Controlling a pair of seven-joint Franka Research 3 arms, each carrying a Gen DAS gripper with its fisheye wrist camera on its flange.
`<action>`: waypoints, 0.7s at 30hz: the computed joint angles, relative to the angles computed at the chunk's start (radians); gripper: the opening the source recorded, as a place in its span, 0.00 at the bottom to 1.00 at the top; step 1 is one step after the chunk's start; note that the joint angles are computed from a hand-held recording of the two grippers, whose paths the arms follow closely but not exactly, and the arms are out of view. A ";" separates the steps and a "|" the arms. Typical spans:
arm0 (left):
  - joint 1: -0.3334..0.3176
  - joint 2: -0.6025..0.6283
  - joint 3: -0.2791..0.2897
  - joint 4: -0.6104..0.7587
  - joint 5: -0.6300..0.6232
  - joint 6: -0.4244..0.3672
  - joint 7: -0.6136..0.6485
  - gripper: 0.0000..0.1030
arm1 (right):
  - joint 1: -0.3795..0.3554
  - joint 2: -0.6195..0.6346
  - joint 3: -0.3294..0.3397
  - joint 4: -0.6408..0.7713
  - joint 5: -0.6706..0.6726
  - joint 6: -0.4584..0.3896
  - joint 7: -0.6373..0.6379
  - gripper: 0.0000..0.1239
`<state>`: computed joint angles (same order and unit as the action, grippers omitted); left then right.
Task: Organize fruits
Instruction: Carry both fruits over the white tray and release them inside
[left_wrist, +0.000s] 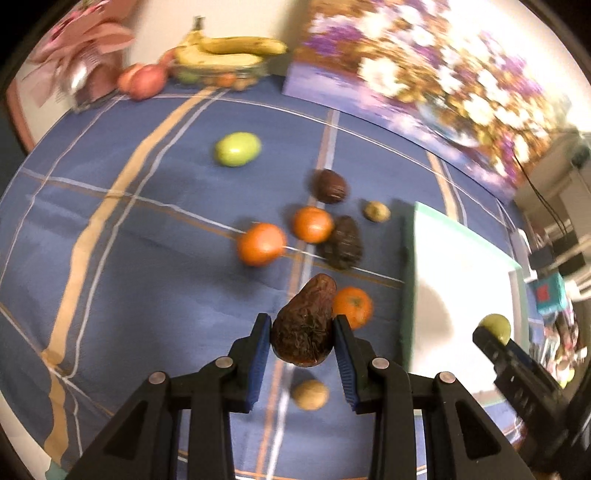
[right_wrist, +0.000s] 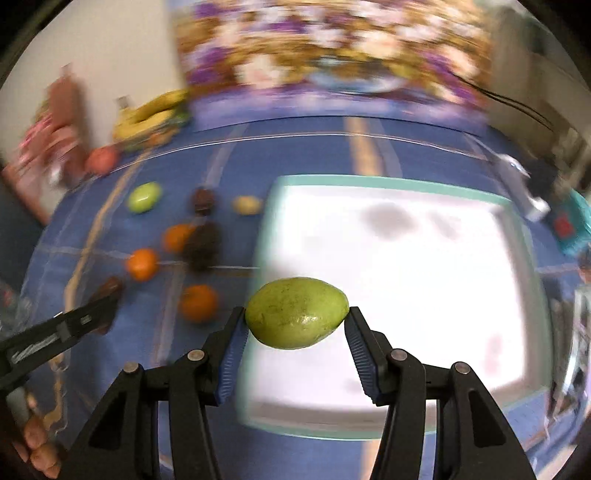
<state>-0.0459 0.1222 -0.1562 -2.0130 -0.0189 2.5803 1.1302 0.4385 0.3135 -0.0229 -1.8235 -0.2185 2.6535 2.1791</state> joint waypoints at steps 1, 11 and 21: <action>-0.005 0.008 -0.006 0.010 -0.001 -0.002 0.011 0.35 | -0.003 -0.009 -0.012 -0.014 -0.001 -0.003 0.023 0.45; -0.054 0.089 -0.049 0.119 0.007 -0.005 0.107 0.35 | -0.078 -0.052 -0.030 -0.093 0.013 0.016 0.111 0.45; -0.100 0.278 -0.067 0.344 0.065 -0.053 0.128 0.35 | -0.105 -0.007 -0.033 -0.050 0.041 0.018 0.083 0.45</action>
<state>-0.1457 0.3998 -0.2232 -1.6690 0.0461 2.5274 1.2586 0.3334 0.3064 -0.0560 -1.8735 -0.1776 2.6712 2.2626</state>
